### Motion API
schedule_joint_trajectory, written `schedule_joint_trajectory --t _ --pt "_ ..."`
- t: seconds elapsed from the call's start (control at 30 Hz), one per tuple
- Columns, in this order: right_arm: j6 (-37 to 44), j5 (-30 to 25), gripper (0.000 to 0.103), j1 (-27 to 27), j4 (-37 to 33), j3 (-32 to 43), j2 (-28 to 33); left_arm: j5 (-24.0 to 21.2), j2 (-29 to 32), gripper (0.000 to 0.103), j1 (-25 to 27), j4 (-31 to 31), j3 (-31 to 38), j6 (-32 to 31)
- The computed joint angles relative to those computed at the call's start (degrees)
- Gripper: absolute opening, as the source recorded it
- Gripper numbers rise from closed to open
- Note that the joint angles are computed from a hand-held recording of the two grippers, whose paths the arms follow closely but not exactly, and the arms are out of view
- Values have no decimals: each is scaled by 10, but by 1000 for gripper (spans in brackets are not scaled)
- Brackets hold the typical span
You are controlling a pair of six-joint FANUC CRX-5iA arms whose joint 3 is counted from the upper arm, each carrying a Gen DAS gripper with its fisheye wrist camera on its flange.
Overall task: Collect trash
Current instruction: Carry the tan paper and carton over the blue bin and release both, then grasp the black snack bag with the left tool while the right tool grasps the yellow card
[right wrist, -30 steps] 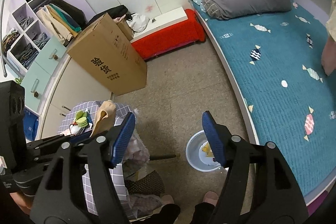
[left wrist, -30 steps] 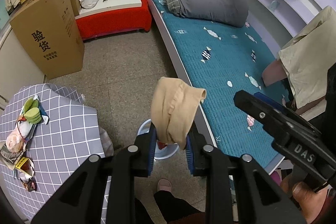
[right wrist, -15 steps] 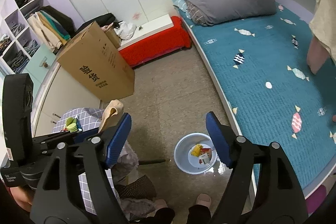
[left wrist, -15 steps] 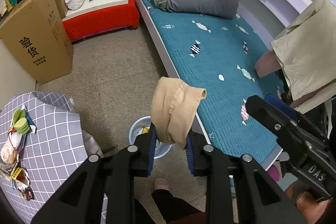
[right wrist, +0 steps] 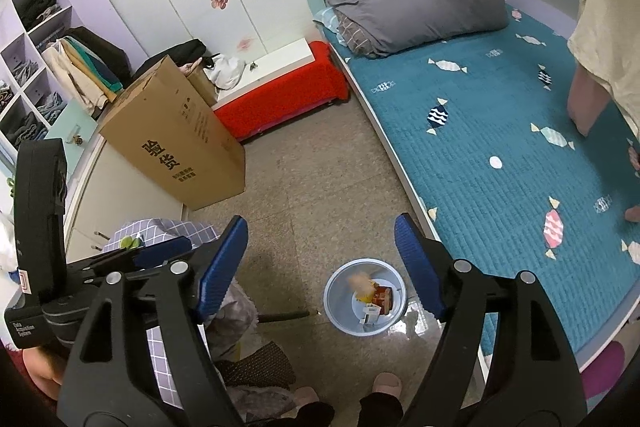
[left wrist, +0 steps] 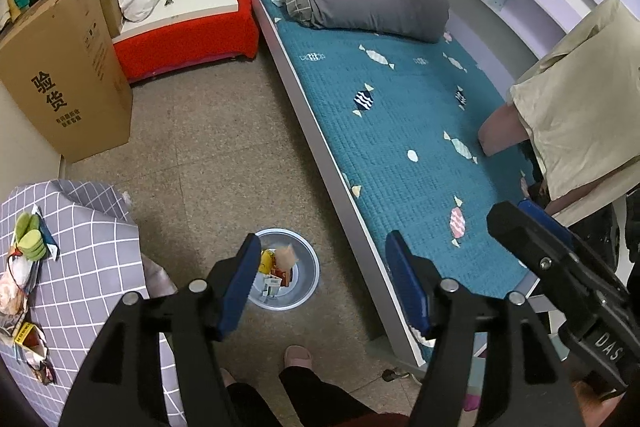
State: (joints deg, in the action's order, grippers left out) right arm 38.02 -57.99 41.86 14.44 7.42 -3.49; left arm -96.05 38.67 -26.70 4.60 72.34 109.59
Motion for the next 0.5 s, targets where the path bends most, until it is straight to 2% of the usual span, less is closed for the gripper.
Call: schedule_joint_trajectory --t 0.2,0.5 --pt "8 0 75 11 -4 3 0 37 -55 64 0 -13 -80 7" --pt "51 -5 76 53 -35 41 26 89 -188 65 24 -47 -257 52"
